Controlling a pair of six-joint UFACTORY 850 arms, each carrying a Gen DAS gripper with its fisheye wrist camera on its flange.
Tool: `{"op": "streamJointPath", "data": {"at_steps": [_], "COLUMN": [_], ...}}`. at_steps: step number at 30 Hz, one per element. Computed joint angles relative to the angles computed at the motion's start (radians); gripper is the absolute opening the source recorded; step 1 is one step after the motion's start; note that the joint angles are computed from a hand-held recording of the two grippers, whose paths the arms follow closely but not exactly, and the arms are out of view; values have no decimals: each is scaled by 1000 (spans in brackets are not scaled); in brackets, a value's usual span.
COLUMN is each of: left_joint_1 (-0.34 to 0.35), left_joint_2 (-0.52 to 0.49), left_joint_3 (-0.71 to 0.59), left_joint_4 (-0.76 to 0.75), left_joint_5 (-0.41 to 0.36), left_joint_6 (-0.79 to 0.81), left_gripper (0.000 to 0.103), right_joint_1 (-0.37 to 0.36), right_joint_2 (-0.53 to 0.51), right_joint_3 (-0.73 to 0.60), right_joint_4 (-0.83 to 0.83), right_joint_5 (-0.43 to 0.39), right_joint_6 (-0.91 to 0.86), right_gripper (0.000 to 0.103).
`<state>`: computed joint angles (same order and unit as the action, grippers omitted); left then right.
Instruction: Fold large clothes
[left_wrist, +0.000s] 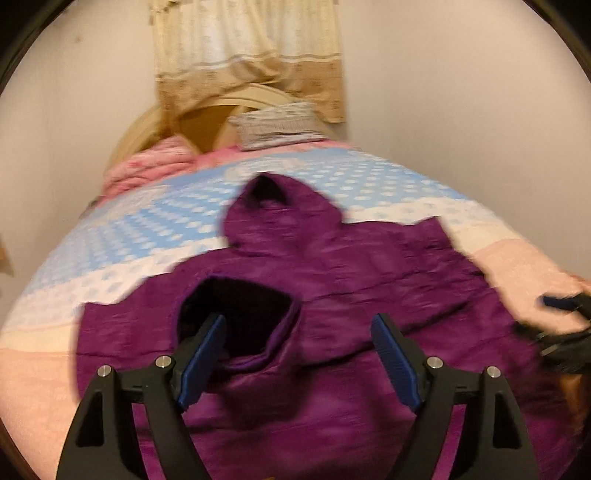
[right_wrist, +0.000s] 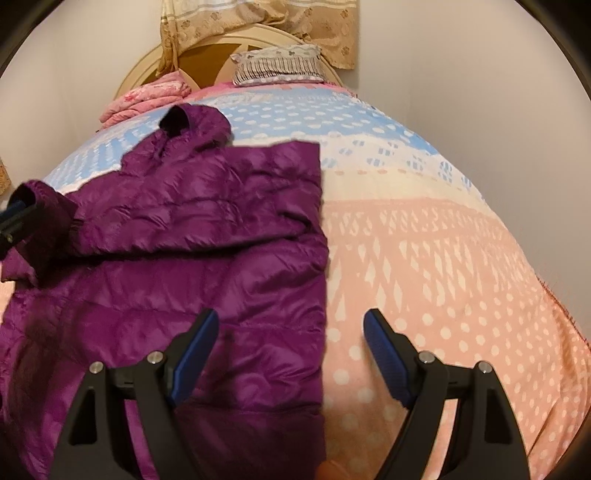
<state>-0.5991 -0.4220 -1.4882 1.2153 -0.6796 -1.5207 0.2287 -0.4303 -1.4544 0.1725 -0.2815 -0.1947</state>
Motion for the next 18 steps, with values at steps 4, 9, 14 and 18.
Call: {"op": "streamJointPath", "data": {"at_steps": [4, 9, 14, 18], "left_joint_1": [42, 82, 107, 79], "left_joint_2": [44, 110, 164, 208], "left_joint_3": [73, 183, 257, 282], "left_joint_4": [-57, -75, -78, 36], "left_joint_5": [-83, -126, -76, -25], "left_joint_6": [-13, -81, -154, -214], "left_gripper": [81, 81, 81, 81], "right_joint_1": [23, 77, 140, 178], "right_joint_2": [14, -55, -128, -167], "right_joint_3": [-25, -135, -247, -307], "right_joint_4": [73, 238, 289, 285], "right_joint_5": [4, -84, -148, -168], "right_joint_6": [-74, -203, -242, -239], "right_gripper": [83, 83, 83, 83]}}
